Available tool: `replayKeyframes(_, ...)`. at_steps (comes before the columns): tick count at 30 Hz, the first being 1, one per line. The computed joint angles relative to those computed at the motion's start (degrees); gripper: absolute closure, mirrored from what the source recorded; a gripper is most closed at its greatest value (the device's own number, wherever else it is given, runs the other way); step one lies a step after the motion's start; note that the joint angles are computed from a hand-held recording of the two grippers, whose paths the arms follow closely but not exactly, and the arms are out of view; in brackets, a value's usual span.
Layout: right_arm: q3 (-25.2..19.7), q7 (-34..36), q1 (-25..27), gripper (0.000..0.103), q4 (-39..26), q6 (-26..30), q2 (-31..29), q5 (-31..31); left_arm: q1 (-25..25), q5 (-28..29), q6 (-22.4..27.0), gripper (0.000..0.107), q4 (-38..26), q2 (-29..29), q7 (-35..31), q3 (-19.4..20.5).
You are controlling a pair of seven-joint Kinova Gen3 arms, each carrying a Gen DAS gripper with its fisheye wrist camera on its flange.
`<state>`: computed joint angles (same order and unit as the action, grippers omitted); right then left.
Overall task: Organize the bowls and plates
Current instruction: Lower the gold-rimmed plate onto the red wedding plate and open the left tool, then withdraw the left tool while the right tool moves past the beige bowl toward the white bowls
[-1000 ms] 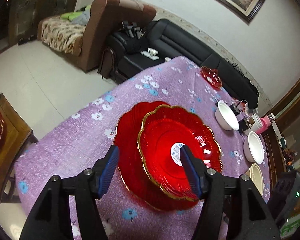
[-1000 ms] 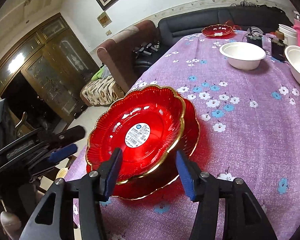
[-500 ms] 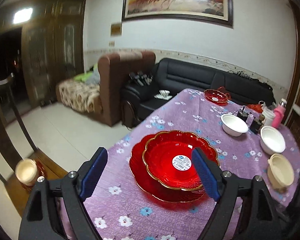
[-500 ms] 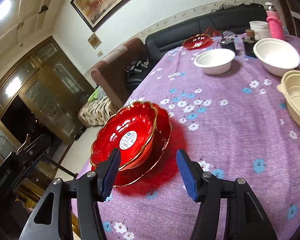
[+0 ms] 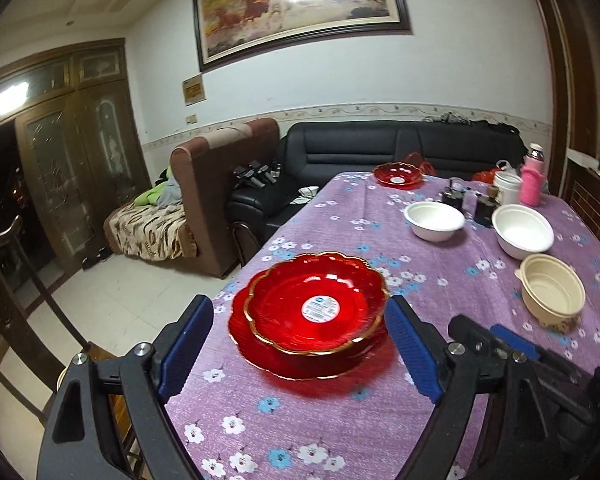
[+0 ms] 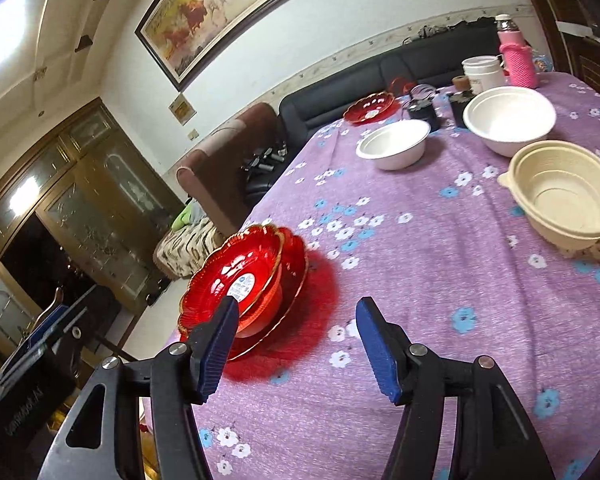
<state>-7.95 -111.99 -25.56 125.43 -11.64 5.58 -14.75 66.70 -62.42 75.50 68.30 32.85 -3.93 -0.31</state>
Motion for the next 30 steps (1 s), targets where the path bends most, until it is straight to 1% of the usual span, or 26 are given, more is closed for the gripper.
replayKeyframes(2, 1.54, 2.86, -1.24, 0.037, 0.59, -0.06, -0.93, -2.90, 0.25, 0.00, 0.23, 0.020, -1.14, 0.73, -1.21, 0.24)
replayKeyframes(4, 2.11, 5.24, -1.49, 0.037, 1.21, -0.31, -1.58, -5.12, 0.44, 0.35, 0.27, 0.020, -2.10, 1.27, -2.25, 0.21)
replayKeyframes(6, 2.08, 6.80, -0.84, 0.036, 1.66, -0.51, -2.08, -6.34, 0.52, 0.84, 0.05, 0.020, -2.78, 1.63, -3.15, 0.05)
replayKeyframes(9, 2.34, 11.84, -1.01, 0.035, 2.83, -1.60, -3.03, -11.46, 0.62, 1.52, -0.41, 0.020, -3.63, 2.21, -4.50, -0.26)
replayKeyframes(10, 2.06, 12.50, -0.58, 0.034, 3.18, -1.93, -3.25, -12.18, 0.66, 1.80, -0.44, 0.020, -4.25, 2.62, -5.14, -0.33)
replayKeyframes(15, 0.96, 12.21, 2.09, 0.034, 4.15, -2.06, -3.75, -11.48, 0.84, 3.27, -1.20, 0.020, -6.13, 3.87, -7.78, -1.06)
replayKeyframes(20, 0.84, 9.12, 4.53, 0.034, 5.38, -1.99, -4.21, -8.62, 0.50, 5.17, -2.52, 0.020, -7.92, 4.91, -10.21, -1.73)
replayKeyframes(23, 1.24, 9.71, 5.54, 0.034, 5.67, -1.48, -4.37, -9.19, 0.43, 6.21, -2.96, 0.020, -8.99, 5.48, -11.71, -2.18)
replayKeyframes(30, 2.25, 5.18, 9.12, 0.034, 6.50, -0.64, -4.92, -4.48, -0.22, 9.40, -4.15, 0.020, -12.98, 7.75, -16.75, -2.93)
